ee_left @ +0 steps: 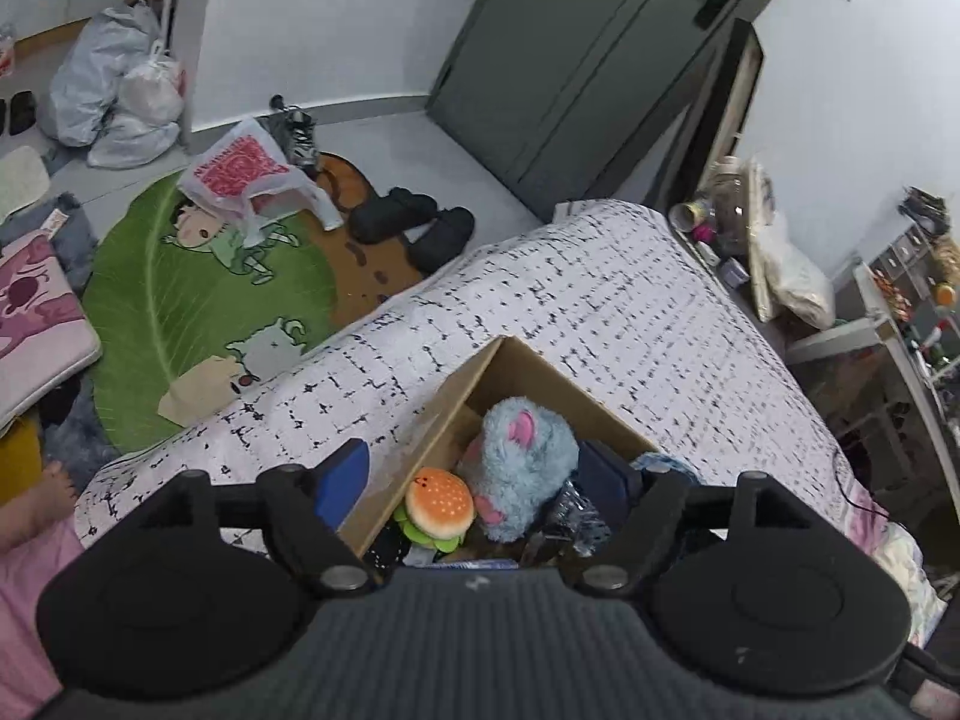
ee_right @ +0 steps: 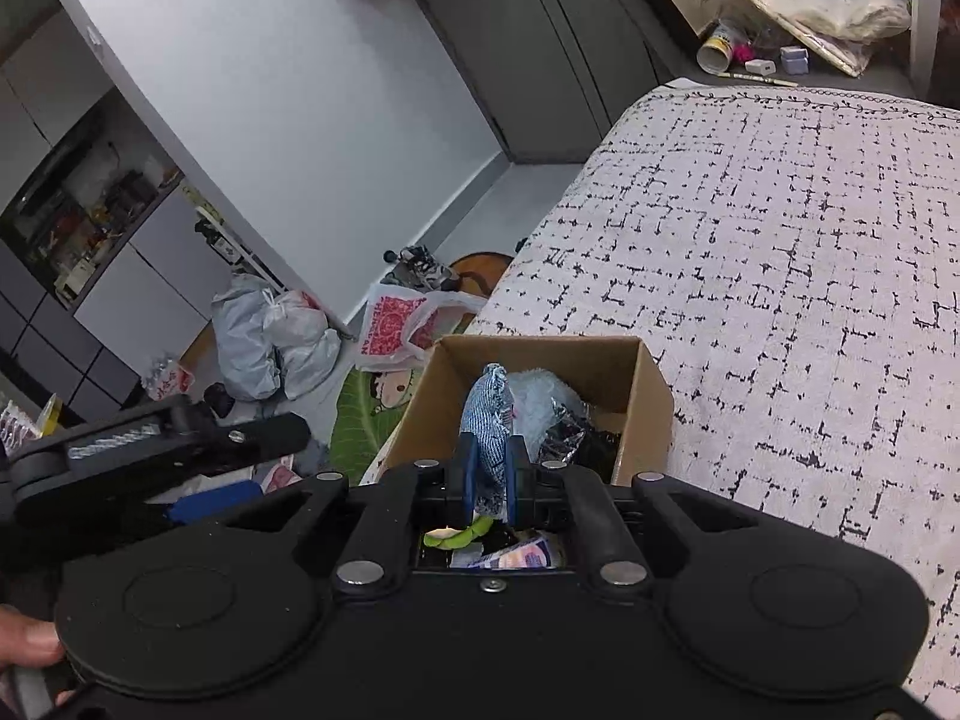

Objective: Organize soft objects
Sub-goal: 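Open the left gripper over the box while the right gripper releases the denim cloth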

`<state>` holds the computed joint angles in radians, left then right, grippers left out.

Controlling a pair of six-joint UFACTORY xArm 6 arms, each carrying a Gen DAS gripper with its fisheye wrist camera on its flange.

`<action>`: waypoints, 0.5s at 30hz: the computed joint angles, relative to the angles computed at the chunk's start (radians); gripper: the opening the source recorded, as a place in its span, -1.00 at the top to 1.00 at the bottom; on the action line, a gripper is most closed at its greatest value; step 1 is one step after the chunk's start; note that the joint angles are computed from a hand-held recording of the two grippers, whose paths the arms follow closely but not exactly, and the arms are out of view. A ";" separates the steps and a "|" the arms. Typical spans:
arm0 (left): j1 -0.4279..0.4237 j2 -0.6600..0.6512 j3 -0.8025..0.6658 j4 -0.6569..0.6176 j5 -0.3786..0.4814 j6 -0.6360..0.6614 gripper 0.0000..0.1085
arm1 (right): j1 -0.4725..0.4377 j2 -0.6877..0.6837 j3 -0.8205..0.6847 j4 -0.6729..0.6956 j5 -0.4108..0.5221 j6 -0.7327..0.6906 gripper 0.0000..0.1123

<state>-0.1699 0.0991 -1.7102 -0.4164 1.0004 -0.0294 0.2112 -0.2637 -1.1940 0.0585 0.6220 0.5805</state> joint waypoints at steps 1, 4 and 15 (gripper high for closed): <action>0.003 -0.001 -0.004 -0.008 0.010 0.013 -0.40 | 0.001 0.002 -0.005 -0.001 0.009 0.002 0.83; 0.008 -0.017 0.010 -0.018 0.009 0.043 -0.44 | 0.011 0.004 -0.013 -0.028 0.030 0.029 0.83; 0.004 -0.094 0.075 0.028 0.003 0.032 -0.60 | 0.010 -0.043 0.009 -0.084 0.060 0.092 -0.01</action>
